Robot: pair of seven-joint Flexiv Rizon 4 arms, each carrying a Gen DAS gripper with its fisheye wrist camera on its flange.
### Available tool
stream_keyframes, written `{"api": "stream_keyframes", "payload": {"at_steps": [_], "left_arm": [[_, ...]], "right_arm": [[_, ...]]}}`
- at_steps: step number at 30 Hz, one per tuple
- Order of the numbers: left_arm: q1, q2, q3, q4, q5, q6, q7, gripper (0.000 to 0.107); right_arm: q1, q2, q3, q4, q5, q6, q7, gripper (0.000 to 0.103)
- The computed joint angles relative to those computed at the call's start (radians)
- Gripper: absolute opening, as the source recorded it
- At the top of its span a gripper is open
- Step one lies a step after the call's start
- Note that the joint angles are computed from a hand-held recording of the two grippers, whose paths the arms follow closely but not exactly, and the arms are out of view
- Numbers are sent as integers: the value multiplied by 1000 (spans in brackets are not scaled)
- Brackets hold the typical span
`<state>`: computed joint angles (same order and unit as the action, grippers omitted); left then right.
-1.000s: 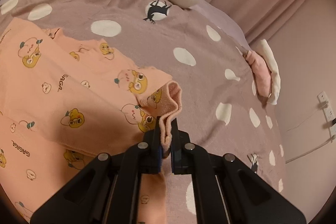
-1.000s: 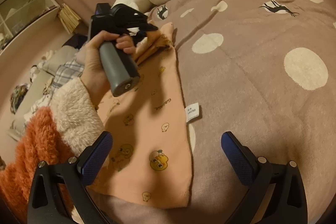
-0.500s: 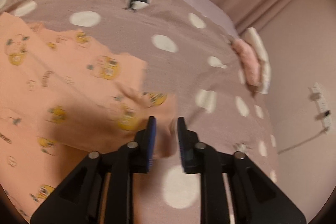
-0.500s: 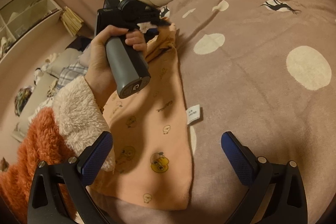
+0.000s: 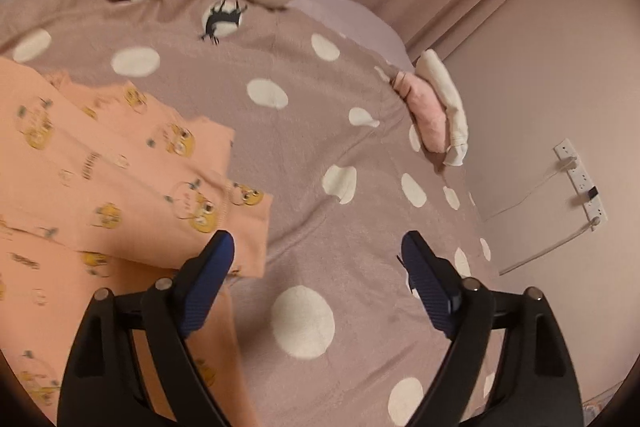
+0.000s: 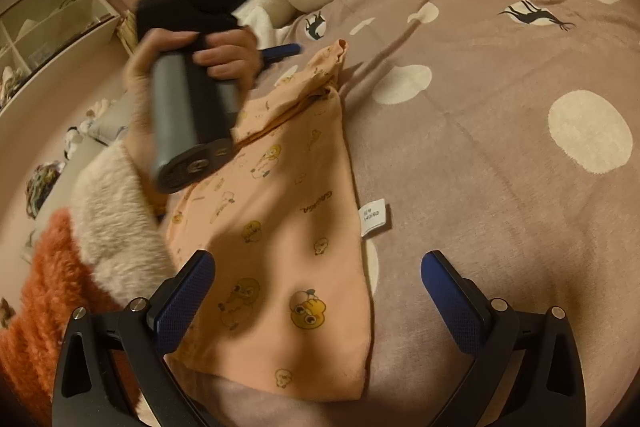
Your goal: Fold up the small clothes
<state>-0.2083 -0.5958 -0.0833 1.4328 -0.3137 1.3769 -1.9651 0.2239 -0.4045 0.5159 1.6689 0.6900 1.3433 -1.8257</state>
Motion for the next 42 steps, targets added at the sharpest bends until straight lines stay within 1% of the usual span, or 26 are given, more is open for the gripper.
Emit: {"api": "stream_keyframes", "payload": {"at_steps": [1, 2, 3, 4, 6, 7, 8, 9, 10, 11, 12, 13, 14, 16, 17, 18, 19, 21, 23, 25, 27, 29, 33, 38, 40, 42], "left_arm": [[24, 29, -30, 42, -11, 17, 28, 91], [36, 54, -42, 76, -18, 30, 47, 93], [31, 93, -21, 121, -6, 33, 49, 97], [3, 119, 33, 144, 28, 22, 23, 98], [-82, 189, 184, 207, 157, -5, -94, 98], [-103, 222, 222, 247, 190, -6, -125, 100], [-108, 259, 243, 290, 224, -16, -159, 100], [-104, 300, 252, 342, 246, -19, -187, 102], [-86, 350, 244, 423, 246, 18, -201, 102], [-67, 385, 225, 494, 206, 65, -173, 102], [-65, 434, 238, 575, 208, 101, -205, 103], [-40, 472, 219, 641, 203, 139, -222, 103], [-30, 510, 233, 690, 264, 148, -298, 103], [-45, 572, 310, 716, 524, 96, -547, 103], [-37, 600, 319, 721, 645, 59, -655, 103], [-23, 632, 316, 734, 760, 18, -746, 103], [-11, 650, 303, 740, 811, -19, -772, 103], [6, 676, 271, 757, 850, -101, -745, 103], [28, 695, 242, 776, 895, -124, -742, 102], [58, 714, 205, 789, 966, -135, -796, 103], [86, 724, 166, 791, 1004, -184, -823, 102], [115, 724, 161, 818, 996, -151, -800, 102], [142, 722, 181, 905, 854, -21, -690, 102], [178, 763, 139, 960, 799, 11, -643, 102], [160, 759, 156, 1005, 714, 81, -566, 102], [112, 740, 188, 1049, 590, 154, -448, 102]], "right_arm": [[6, 0, -3, 0, -6, 0, 3, 103], [13, 0, -7, 2, -13, 1, 6, 103], [24, 1, -12, 5, -27, 4, 10, 103], [30, 1, -13, 6, -36, 7, 11, 103], [41, 1, -15, 9, -56, 7, 16, 103], [43, -1, -10, 8, -62, 7, 13, 103], [42, -3, -5, 7, -64, 7, 9, 103], [43, -5, 0, 4, -66, 5, 8, 103], [46, -6, 2, 3, -69, 3, 10, 103], [47, -7, 4, 4, -71, 4, 11, 103], [47, -6, 12, 4, -70, 3, 5, 103], [47, -5, 15, 4, -71, -2, 2, 103], [52, -3, 14, 5, -77, -7, 3, 103], [72, 5, 5, 17, -96, 4, 8, 103], [85, 10, -5, 25, -111, 11, 18, 103], [107, 18, -24, 40, -137, 21, 41, 103], [118, 22, -33, 50, -156, 27, 57, 103], [124, 27, -36, 61, -184, 33, 76, 103], [124, 28, -34, 67, -201, 35, 91, 103], [133, 29, -42, 78, -226, 44, 119, 103], [149, 33, -58, 90, -260, 51, 157, 103], [168, 36, -80, 101, -302, 58, 209, 103], [167, 51, -79, 125, -350, 70, 256, 103], [175, 65, -94, 160, -418, 106, 326, 103], [183, 67, -108, 168, -448, 96, 366, 103], [201, 69, -133, 178, -492, 79, 414, 103]]}}
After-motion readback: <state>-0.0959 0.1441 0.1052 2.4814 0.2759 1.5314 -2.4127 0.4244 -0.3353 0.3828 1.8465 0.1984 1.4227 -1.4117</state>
